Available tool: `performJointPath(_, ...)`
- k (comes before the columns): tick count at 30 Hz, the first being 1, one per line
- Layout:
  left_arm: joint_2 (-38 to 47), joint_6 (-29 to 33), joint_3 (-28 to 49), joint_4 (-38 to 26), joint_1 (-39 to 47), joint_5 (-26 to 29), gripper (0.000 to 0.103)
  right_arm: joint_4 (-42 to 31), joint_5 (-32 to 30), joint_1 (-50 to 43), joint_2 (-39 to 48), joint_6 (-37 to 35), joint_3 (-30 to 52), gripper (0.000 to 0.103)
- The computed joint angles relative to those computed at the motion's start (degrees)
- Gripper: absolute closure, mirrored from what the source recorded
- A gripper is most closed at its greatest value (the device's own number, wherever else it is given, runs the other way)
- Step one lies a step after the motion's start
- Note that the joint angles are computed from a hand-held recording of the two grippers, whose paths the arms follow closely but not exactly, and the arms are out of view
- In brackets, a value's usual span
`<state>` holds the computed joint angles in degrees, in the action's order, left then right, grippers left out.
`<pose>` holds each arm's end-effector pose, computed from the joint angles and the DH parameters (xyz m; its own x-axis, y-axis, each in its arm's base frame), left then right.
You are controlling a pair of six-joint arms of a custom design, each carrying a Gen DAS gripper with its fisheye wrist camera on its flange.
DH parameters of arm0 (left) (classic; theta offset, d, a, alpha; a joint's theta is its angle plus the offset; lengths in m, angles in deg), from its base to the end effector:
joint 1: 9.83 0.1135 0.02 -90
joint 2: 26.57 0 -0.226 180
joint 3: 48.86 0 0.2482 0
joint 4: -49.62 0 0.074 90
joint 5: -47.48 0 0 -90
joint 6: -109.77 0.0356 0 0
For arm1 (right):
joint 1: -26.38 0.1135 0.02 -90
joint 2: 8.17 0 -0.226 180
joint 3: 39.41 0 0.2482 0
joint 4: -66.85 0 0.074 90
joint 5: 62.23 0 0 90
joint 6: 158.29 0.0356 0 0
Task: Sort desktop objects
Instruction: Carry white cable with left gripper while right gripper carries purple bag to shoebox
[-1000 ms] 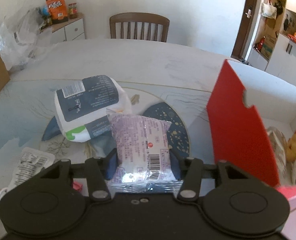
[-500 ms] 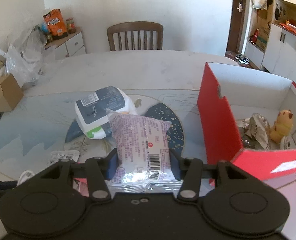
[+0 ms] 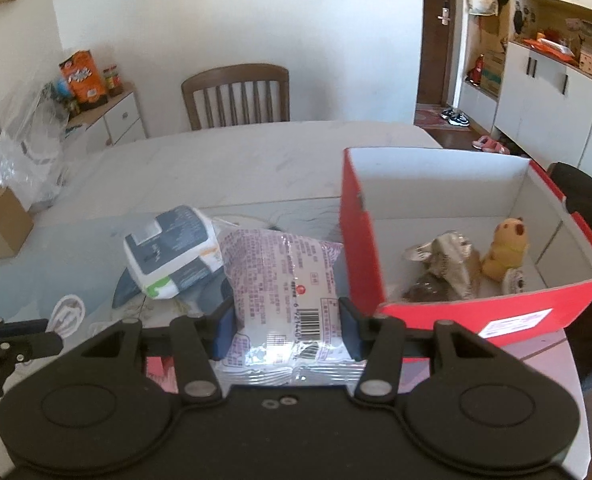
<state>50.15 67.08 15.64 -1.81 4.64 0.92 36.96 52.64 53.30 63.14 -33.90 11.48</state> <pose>0.2530 0.0400 0.1914 -0.5045 0.4210 -0.7538 0.7151 0.6930 -0.0915 0.2280 0.0990 0.1592 -0.6629 0.2381 -0.7098 0.2462 0.9647 0.0937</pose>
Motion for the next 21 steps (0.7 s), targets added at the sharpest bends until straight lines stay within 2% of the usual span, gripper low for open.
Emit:
performJointPath(9, -4.99, -10.11, -1.41, 6.11, -11.37, -3.05, 0.093, -2.54, -2.77, -7.34, -11.15, -5.7, -4.39, 0.051)
performJointPath(21, -6.48, -25.11, -2.15, 16.58, -28.94, -13.1, 0.093, -3.05, -14.39, -24.91, -21.69, -18.55, -9.62, 0.051)
